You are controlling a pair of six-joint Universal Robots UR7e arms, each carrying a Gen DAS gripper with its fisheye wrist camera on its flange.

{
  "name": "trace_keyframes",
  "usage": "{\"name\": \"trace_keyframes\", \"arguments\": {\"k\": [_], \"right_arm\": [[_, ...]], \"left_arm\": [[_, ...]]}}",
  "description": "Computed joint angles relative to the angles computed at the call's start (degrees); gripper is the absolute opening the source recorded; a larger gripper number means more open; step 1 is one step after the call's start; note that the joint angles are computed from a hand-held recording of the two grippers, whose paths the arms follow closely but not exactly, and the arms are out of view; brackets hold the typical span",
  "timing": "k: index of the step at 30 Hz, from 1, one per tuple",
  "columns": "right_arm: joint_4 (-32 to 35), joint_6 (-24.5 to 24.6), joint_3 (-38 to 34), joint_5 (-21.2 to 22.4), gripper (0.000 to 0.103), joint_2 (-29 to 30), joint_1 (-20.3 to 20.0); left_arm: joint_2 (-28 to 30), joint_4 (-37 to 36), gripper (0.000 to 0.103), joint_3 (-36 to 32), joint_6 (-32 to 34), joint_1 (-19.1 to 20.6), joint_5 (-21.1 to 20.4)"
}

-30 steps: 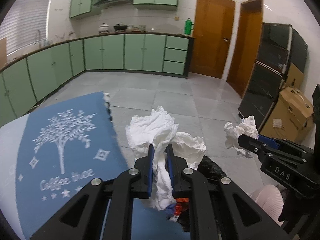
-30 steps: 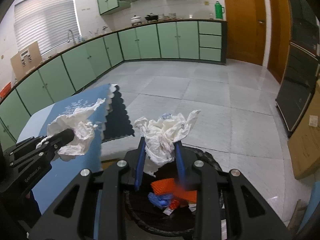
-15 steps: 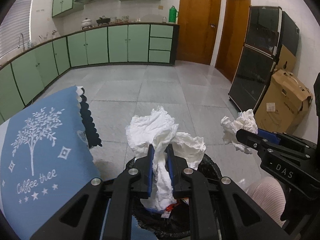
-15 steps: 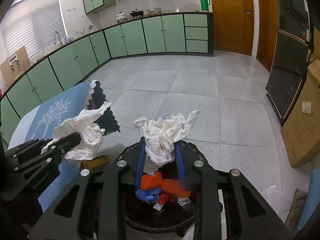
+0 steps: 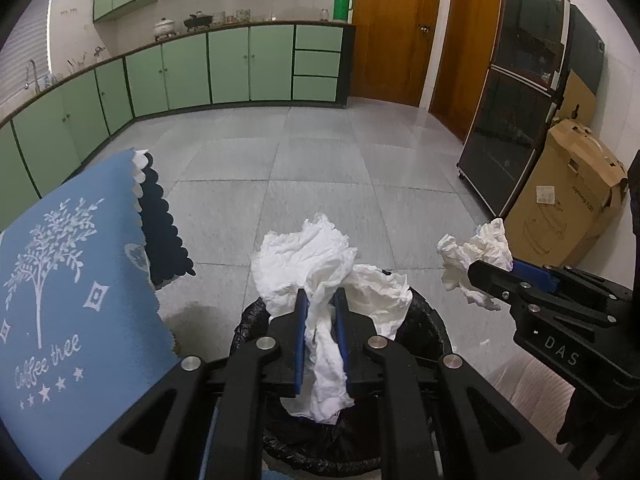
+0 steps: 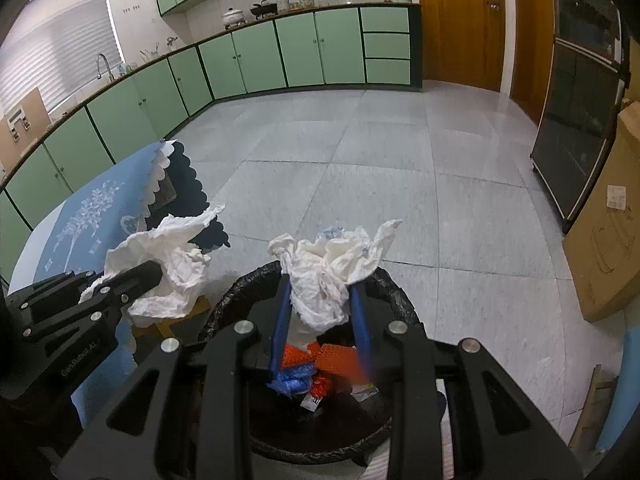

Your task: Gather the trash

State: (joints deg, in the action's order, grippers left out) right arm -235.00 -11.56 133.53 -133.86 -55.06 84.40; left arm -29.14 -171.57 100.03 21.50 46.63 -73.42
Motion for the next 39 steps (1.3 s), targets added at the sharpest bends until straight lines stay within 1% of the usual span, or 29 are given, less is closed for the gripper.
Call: {"name": "trace_keyframes", "arguments": {"k": [5, 7, 9, 11, 14, 15, 16, 18, 20, 21, 22, 24, 27, 33, 34, 39], "right_arm": [[1.2, 0.3, -0.3, 0.5, 0.029, -0.4, -1.0], [1.9, 0.5, -0.6, 0.7, 0.033, -0.5, -1.3], [2.3, 0.6, -0.9, 0.7, 0.034, -0.4, -1.5], [2.6, 0.6, -1.2, 0.7, 0.037, -0.5, -1.5], [2.2, 0.5, -1.3, 0.6, 0.043, -0.2, -1.4], [2.1, 0.3, -1.4, 0.3, 0.047, -0.1, -1.3], [1.8, 0.1, -1.6, 0.0, 0.053, 0.1, -1.2], [0.9, -0.4, -1.9, -0.8, 0.057, 0.6, -0.8], [0.6, -0.7, -2.0, -1.2, 0.061, 0.7, -0.5], [0.4, -0.8, -2.0, -1.3, 0.070, 0.8, -0.5], [-0.3, -1.1, -2.3, -2.0, 0.080, 1.0, -0.1], [-1.6, -1.7, -2.7, -3.1, 0.091, 1.6, 0.5], [-1.9, -1.2, -2.3, -2.5, 0.092, 1.0, 1.1], [-2.5, -1.8, -2.1, -2.8, 0.093, 0.3, 3.3], [-2.3, -1.8, -2.2, -3.0, 0.094, 0.2, 3.8], [-1.1, -0.9, -1.7, -3.1, 0.096, -0.5, 6.2]], "left_arm": [[0.8, 1.3, 0.014, -1.2, -0.3, 0.0, 0.4], [1.0, 1.7, 0.016, -1.6, -0.4, 0.0, 0.5], [1.1, 1.9, 0.019, -1.9, -0.7, 0.0, 0.6], [1.2, 1.9, 0.020, -2.0, -0.9, 0.0, 0.5], [1.1, 1.8, 0.026, -2.2, -1.0, 0.1, 0.5], [1.0, 1.7, 0.028, -2.2, -1.2, 0.2, 0.5], [1.0, 1.7, 0.029, -2.2, -1.2, 0.3, 0.5], [0.8, 1.2, 0.035, -2.2, -1.2, 0.4, 0.7], [0.6, 0.9, 0.037, -2.1, -1.3, 0.5, 0.8], [0.4, 0.7, 0.040, -2.1, -1.4, 0.6, 0.8], [0.3, 0.5, 0.043, -2.0, -1.5, 0.6, 0.9], [-0.1, -0.2, 0.053, -1.9, -1.5, 0.8, 0.9], [-0.8, -1.2, 0.064, -1.6, -1.5, 1.0, 0.7], [-3.2, -2.6, 0.078, -0.1, -1.0, 1.0, 0.3], [-3.7, -2.8, 0.078, 0.3, -0.8, 1.0, 0.3], [-6.6, -4.6, 0.090, 2.7, -0.7, 0.7, -0.3]]}}
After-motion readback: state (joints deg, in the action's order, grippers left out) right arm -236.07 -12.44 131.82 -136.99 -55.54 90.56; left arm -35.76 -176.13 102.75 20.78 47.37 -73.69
